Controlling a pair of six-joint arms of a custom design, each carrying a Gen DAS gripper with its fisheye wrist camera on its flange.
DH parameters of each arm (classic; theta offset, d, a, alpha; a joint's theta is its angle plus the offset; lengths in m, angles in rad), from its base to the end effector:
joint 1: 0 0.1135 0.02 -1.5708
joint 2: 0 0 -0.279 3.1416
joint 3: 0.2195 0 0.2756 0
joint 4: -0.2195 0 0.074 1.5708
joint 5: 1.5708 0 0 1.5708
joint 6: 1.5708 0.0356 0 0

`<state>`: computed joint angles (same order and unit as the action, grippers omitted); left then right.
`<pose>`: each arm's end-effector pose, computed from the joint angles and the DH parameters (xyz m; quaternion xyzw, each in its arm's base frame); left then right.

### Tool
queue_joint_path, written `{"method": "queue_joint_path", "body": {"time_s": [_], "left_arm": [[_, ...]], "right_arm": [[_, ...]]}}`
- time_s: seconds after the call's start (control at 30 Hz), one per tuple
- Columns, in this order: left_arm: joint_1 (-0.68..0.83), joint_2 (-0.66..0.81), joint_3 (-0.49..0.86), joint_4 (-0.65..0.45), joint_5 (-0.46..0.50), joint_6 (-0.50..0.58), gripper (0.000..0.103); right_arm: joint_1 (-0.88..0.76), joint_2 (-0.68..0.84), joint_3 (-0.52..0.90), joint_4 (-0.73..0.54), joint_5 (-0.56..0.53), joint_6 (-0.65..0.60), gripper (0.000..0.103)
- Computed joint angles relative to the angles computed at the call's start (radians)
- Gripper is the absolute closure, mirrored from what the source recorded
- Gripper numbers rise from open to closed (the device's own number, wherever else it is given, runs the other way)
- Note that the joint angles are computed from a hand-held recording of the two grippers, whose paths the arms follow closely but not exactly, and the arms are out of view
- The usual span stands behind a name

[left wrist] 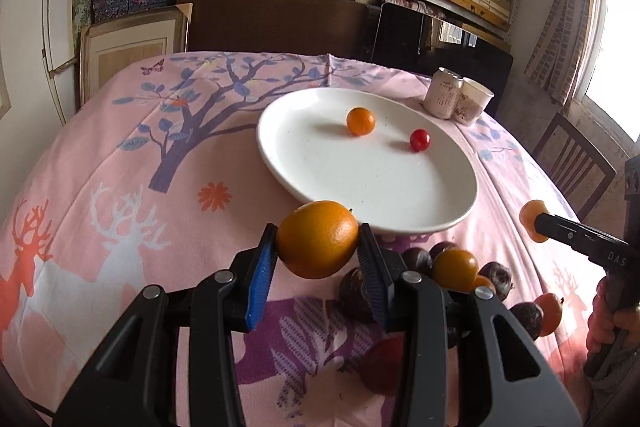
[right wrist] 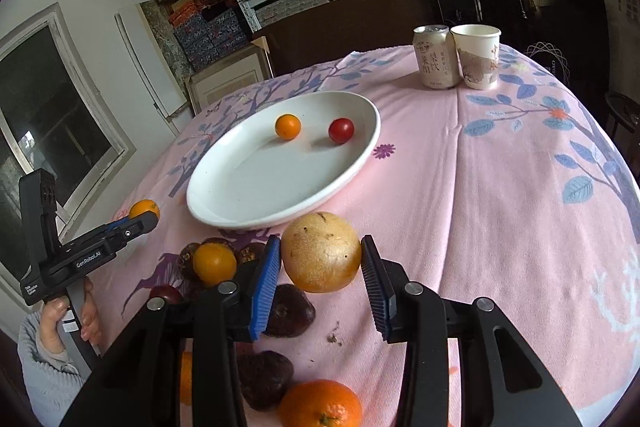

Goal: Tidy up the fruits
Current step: 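Lower both held fruits onto the white plate and open both tools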

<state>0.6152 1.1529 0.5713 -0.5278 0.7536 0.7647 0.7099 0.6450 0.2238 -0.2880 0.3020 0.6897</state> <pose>0.1847 0.1007 0.1814 0.1515 0.8964 -0.1409 0.3920 0.1199 0.0891 0.1557 0.0537 0.8989 0.1613 0.4038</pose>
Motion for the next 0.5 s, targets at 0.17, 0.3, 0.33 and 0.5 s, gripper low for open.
{"method": "queue_joint_path", "body": {"time_s": [0.17,0.3,0.33,0.5], "left_arm": [[-0.193,0.003,0.014,0.114,-0.108,-0.179,0.063],[-0.289,0.069,0.016,0.201,-0.169,-0.259,0.063],[-0.303,0.088,0.017,0.217,-0.181,-0.265,0.063],[-0.305,0.171,0.046,0.235,-0.171,-0.268,0.062]], "right_arm": [[-0.024,0.247,0.145,0.109,-0.019,-0.089,0.062],[-0.081,0.456,0.224,0.219,-0.091,-0.123,0.062],[-0.093,0.503,0.241,0.238,-0.107,-0.128,0.062],[-0.141,0.663,0.306,0.275,-0.185,-0.144,0.06]]}}
